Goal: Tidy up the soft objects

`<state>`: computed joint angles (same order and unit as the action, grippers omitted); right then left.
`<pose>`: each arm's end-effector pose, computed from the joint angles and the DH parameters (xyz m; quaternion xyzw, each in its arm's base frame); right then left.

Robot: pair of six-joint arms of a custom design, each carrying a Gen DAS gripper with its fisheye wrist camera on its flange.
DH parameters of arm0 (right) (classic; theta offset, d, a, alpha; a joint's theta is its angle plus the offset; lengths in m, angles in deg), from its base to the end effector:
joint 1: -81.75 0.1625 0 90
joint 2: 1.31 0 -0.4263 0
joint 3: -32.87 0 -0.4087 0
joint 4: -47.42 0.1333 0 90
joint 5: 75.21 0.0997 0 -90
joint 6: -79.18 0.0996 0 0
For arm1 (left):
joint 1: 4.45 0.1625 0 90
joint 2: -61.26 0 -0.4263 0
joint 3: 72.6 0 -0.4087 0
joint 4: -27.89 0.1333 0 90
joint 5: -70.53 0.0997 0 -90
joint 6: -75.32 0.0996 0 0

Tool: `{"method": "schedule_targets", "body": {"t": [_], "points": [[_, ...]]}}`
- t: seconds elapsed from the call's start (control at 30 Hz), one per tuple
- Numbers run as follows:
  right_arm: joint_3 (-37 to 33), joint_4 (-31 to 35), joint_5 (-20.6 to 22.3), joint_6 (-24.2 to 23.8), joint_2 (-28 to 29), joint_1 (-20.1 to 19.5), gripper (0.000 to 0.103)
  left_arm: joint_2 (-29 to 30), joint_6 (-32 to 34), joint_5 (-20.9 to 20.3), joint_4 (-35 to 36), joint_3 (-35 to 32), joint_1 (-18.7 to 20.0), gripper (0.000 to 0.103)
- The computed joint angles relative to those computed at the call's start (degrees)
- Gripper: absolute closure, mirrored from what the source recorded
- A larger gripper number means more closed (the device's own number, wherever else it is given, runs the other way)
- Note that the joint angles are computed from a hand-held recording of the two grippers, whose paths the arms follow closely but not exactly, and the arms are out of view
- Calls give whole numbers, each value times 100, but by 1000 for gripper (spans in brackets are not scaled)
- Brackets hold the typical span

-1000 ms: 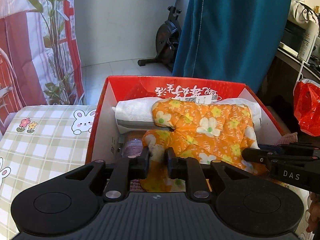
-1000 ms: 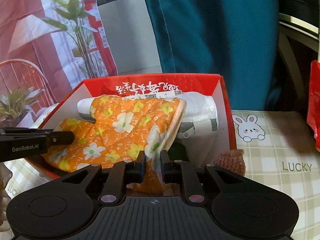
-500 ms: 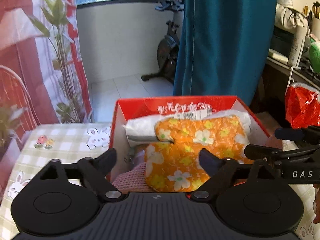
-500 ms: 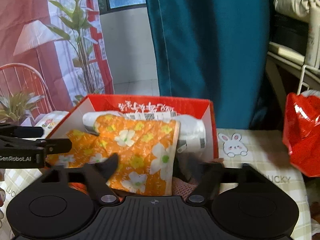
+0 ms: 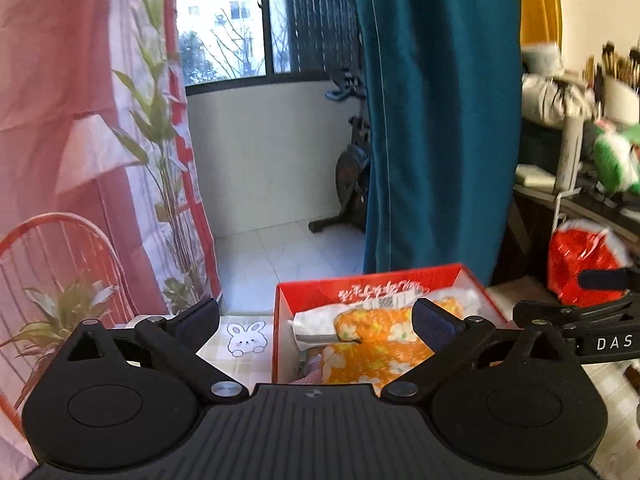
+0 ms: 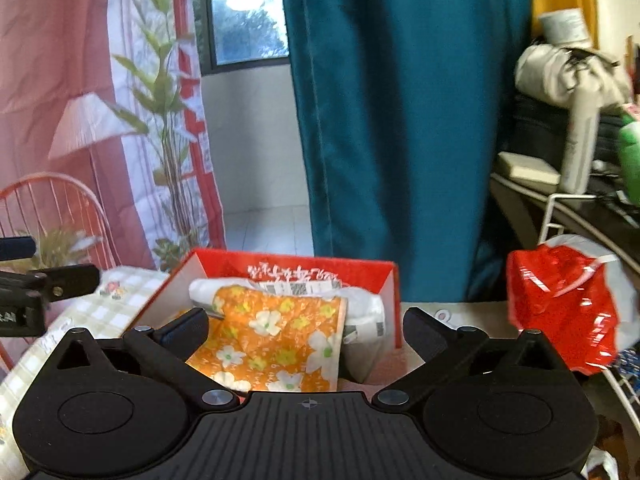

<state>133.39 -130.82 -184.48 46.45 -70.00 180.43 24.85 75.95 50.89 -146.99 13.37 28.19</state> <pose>0.1952 -0.6132 0.3751 0.2332 -0.8407 0.4250 0.2413 -0.4744 -0.5736 0.1348 0.2246 0.7659 -0.4790 0.3653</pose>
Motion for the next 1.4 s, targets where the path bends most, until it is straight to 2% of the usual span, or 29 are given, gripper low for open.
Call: {"method": "schedule_targets", "body": {"t": [0.07,0.23,0.4,0.53,0.67,0.8,1.03,1.17,1.4], "points": [[154,-58,-10,92,-199,73,0,-137,-116,31,46,152,-134,0],[537,-294,-88,52,-661,283,0,-292,-109,430,-64,425,-532,0],[839,-316,-48,105,-1174,530,0,-432,-523,858,47,638,-882,0],[995,-449,-163,19,-1432,738,0,-594,-836,917,334,795,-1072,0],[1151,-418,-217,103,-1700,861,0,-581,-682,1067,225,861,-1208,0],[1299,-405,-243,160,-1919,926,0,-575,-581,1039,4,915,-1291,0],[1388,-421,-320,74,-2045,990,0,-495,-370,1220,-199,899,-1387,0],[1411,-456,-401,44,-2058,1004,0,-539,-690,1335,105,938,-1389,0],[1439,-440,-563,84,-2037,991,0,-832,-1946,1350,1425,1119,-1364,0]]}}
